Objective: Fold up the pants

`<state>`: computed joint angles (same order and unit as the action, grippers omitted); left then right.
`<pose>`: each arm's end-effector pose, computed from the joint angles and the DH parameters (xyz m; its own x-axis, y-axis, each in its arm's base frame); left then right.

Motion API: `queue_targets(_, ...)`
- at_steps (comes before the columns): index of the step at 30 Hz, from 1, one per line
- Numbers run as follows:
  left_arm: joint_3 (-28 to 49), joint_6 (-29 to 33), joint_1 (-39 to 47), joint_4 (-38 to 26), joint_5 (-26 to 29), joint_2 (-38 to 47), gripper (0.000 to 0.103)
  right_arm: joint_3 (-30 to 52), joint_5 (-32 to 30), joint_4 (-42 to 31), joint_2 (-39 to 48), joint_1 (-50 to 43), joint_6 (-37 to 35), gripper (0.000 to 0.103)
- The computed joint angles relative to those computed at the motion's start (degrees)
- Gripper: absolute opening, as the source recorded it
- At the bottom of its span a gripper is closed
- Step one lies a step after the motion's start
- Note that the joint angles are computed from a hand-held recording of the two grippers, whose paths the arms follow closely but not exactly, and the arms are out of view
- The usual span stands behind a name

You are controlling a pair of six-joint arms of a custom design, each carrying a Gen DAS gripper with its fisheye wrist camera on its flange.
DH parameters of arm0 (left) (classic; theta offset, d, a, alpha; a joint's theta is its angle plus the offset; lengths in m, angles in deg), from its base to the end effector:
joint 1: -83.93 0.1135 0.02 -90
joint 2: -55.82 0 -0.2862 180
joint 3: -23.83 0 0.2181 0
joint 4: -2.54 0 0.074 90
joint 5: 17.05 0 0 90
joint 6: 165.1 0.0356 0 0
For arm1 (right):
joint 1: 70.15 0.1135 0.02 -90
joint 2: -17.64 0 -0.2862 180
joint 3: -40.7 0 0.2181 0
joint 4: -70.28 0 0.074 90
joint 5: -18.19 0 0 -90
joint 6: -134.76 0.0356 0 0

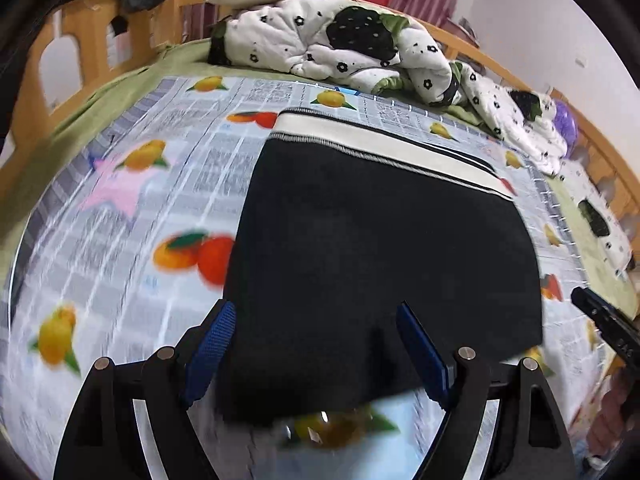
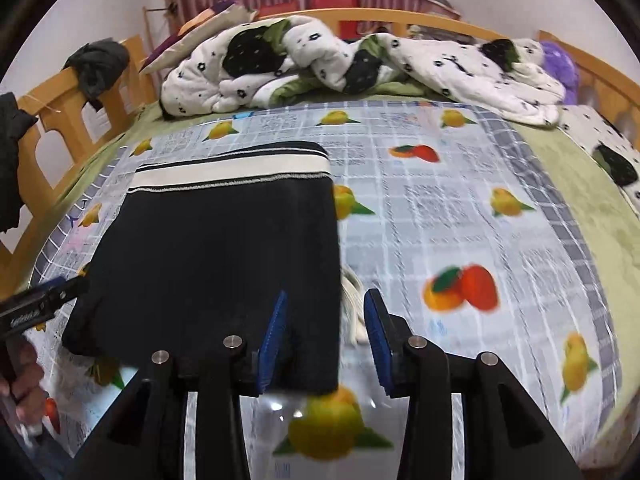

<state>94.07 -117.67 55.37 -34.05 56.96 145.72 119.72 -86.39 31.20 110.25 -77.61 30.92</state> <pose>0.2550 -0.1276 0.2363 -0.7578 -0.3279 -0.5641 -0.2546 0.9446 -0.2072 0.3093 -0.0315 0.2619 -0.7594 -0.1340 -0.6367 -0.2136 0.9757 0.0493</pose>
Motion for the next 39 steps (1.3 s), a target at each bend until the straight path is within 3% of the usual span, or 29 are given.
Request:
queue_targets(9, -1.6, -10.4, -17.5, -12.4, -17.0, -11.0, 0.082, -9.0, 2.6, -3.1, -16.0, -2.1, -3.4, 0.046)
queue_targets(11, -1.3, -12.7, -19.2, -14.4, -19.4, -12.1, 0.082, -9.8, 2.2, -4.9, -18.4, -3.1, -2.3, 0.066)
queue_targets(14, 0.7, -15.8, -22.5, -19.4, -23.4, -11.8, 0.083, -10.6, -1.6, -6.9, -22.0, -4.8, -0.9, 0.085)
queue_targets(17, 3.1, -17.5, -24.6, -23.4, -24.8, -11.2, 0.086, -12.3, -1.2, -6.0, -26.6, -4.1, 0.1, 0.093)
queue_targets(29, 5.9, -24.2, -29.8, -30.7, -28.5, -9.9, 0.086, -14.0, 0.8, -8.2, -31.8, -0.2, 1.2, 0.094)
queue_targets(39, 5.0, -23.7, -29.8, -28.3, -27.0, -9.2, 0.086, -14.8, 1.8, -7.3, -31.8, 0.5, 1.6, 0.094)
